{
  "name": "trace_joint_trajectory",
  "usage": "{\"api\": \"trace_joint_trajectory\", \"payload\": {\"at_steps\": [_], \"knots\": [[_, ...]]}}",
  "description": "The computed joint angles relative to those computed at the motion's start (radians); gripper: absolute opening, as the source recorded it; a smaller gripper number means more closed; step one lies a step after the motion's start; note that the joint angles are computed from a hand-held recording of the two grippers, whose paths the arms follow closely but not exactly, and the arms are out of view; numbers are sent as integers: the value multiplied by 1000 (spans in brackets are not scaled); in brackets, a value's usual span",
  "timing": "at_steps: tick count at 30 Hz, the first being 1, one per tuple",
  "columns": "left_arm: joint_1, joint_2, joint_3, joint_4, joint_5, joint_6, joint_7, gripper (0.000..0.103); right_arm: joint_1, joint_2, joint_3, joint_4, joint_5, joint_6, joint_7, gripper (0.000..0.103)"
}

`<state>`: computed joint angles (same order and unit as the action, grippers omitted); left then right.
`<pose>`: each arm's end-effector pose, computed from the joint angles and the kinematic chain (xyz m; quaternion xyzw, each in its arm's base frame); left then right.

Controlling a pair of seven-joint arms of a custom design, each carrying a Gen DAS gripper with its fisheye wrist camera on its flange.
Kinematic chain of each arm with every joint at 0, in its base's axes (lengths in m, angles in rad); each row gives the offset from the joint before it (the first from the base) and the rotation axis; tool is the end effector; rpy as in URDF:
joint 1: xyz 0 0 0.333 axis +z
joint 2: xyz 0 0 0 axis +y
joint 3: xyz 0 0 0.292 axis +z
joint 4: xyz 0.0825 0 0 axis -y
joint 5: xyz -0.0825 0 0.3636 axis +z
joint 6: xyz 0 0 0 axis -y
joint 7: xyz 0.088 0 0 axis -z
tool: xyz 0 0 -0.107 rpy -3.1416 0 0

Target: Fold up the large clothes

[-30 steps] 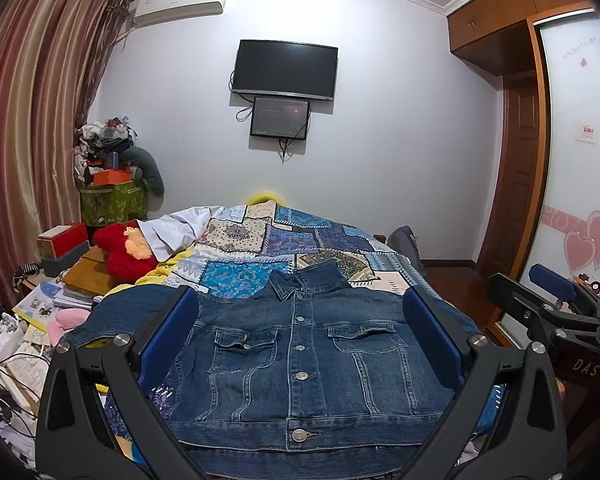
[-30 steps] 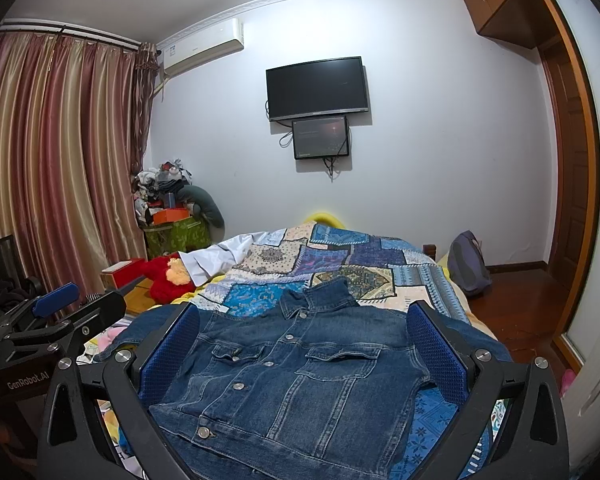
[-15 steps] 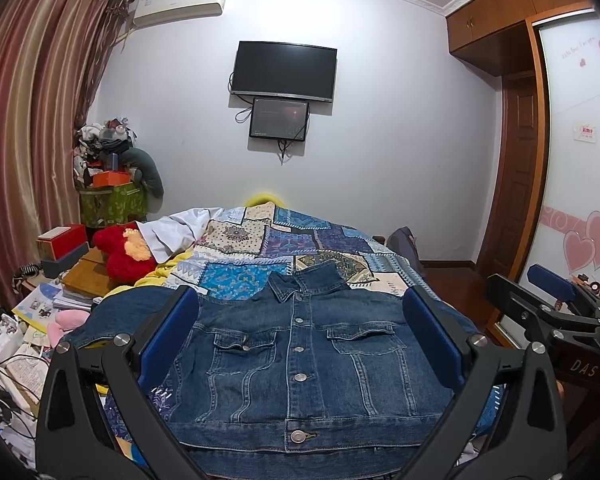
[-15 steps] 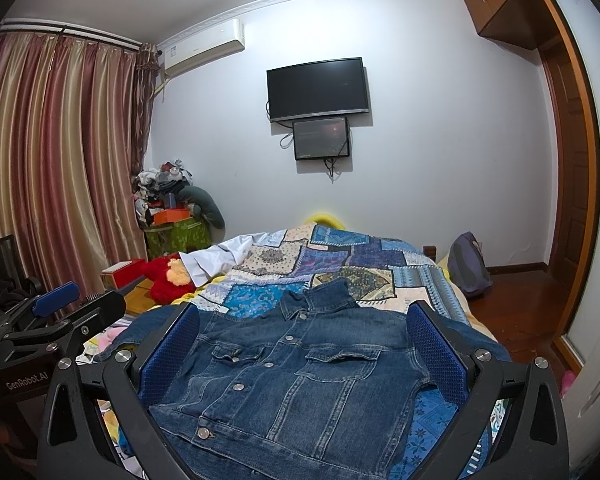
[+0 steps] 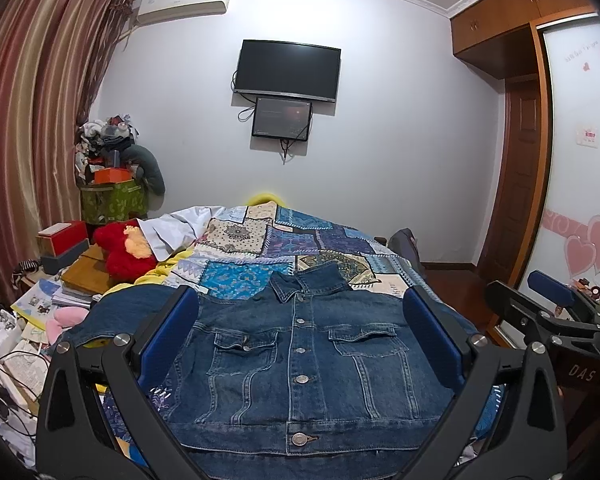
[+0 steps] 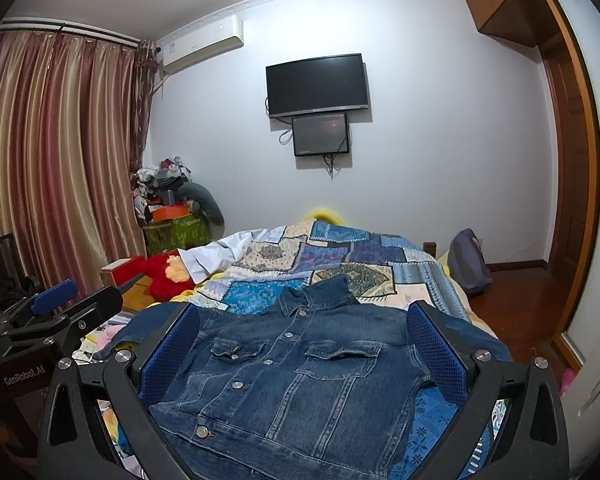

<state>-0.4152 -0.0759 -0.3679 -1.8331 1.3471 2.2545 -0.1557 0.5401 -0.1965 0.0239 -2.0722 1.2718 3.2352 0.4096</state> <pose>0.4153 -0.3857 0.6107 -0.6315 0.4851 -0.4266 0.4288 0.4701 0.1882 0.6034 -0.6626 0.4440 -0.2951 0.5261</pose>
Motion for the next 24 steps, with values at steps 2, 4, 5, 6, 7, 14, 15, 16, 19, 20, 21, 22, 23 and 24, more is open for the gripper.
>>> {"api": "trace_joint_trajectory", "payload": {"at_steps": [2,4,5,6,7,14,15,16,19,20,21,22,23,24], "knots": [[5,-3,5,-5,0,8,1,103,-29,3,25,-6,-59,-2,58,103],[10,-7,9,-13,-2,8,5,103,-49,20,41,0,-126,-6,121,103],[15,-10,12,-16,-6,10,9,103,-60,30,49,6,-161,-9,155,103],[20,-14,16,-21,-12,15,14,103,-72,40,56,11,-199,-15,190,103],[27,-17,20,-24,-20,17,18,103,-81,52,62,18,-232,-19,219,103],[94,-57,50,-72,-72,21,26,103,-124,199,95,147,-482,-54,411,103],[104,-62,53,-77,-83,11,32,103,-125,231,96,180,-514,-61,428,103],[115,-66,57,-79,-95,-1,43,103,-117,274,86,221,-591,-73,486,103],[145,-83,62,-91,-117,-43,74,103,-106,365,70,325,-710,-121,569,103],[156,-88,63,-95,-117,-68,86,103,-94,404,57,373,-753,-146,602,103],[166,-89,65,-95,-117,-89,100,103,-96,442,60,421,-771,-171,610,103],[175,-84,66,-90,-120,-119,118,103,-94,481,56,474,-793,-200,626,103],[184,-77,69,-84,-127,-144,135,103,-73,513,35,517,-805,-223,640,103],[194,-73,79,-84,-140,-155,155,103,-80,568,40,594,-843,-269,672,103]]}}
